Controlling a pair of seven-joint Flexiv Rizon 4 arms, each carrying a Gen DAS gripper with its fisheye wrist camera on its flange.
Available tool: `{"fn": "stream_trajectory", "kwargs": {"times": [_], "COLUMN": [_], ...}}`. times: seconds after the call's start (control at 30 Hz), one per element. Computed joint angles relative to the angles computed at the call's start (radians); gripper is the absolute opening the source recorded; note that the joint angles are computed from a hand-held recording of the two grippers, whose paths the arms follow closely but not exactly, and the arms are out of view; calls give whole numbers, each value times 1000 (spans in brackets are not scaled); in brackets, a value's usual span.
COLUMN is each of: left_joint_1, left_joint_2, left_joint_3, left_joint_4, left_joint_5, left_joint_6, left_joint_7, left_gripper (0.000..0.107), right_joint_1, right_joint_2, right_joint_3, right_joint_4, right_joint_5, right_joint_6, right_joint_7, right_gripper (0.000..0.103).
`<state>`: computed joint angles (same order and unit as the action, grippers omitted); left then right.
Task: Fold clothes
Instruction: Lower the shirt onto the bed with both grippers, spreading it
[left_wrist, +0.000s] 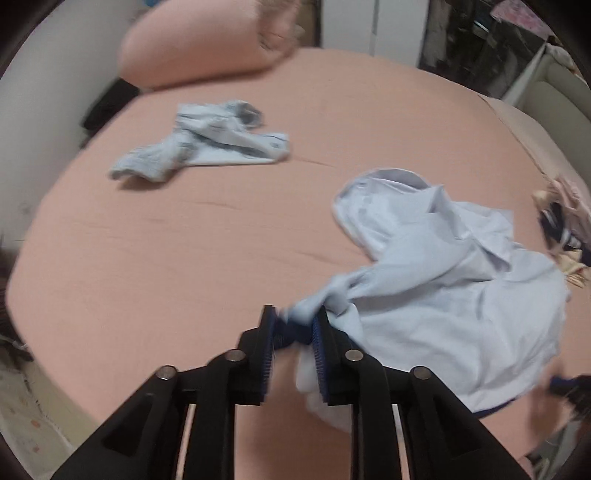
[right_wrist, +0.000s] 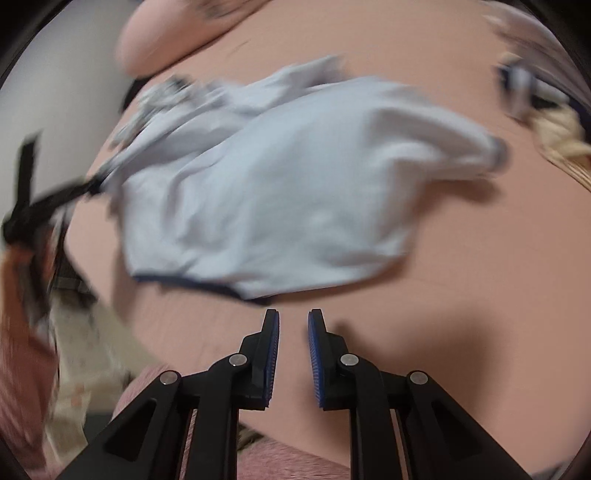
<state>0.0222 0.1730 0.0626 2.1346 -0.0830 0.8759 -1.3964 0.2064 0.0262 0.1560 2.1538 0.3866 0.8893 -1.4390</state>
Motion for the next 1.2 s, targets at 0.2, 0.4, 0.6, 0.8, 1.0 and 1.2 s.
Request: {"fn": "stream_trajectory", "kwargs": {"times": [0.2,0.4,0.6,0.8,1.0,1.2], "left_joint_1": [-16,-38,-62,-76,-67,-48], "left_joint_2": [73,65,58,14,-21,-49], "left_joint_3": [83,73,31,40,42,20], "left_joint_4": [123,200,229,237,253,216], "left_joint_5": [-255,-454,-583,-693,-790,-686], "left_joint_6": [-154,-275,-162,-96,-49,-52], "left_joint_7": [100,171,124,116,87,115], "left_gripper": [20,21,62,62,60,34], "right_joint_1": [-53,-32,8,14,11,15], "right_joint_2": [-32,-71,-33,-23,-35,-60], "right_joint_3": [-48,1,38,20,17,34], "right_joint_4": [-70,-52,-8,41,43,32], "right_joint_5": [245,240,127,-4,62,119], "right_joint_6": [-97,-20,113,84,125,159], "right_joint_7": [-76,14,157,298,238,167], "right_gripper": [54,55,55,55,55,9]}}
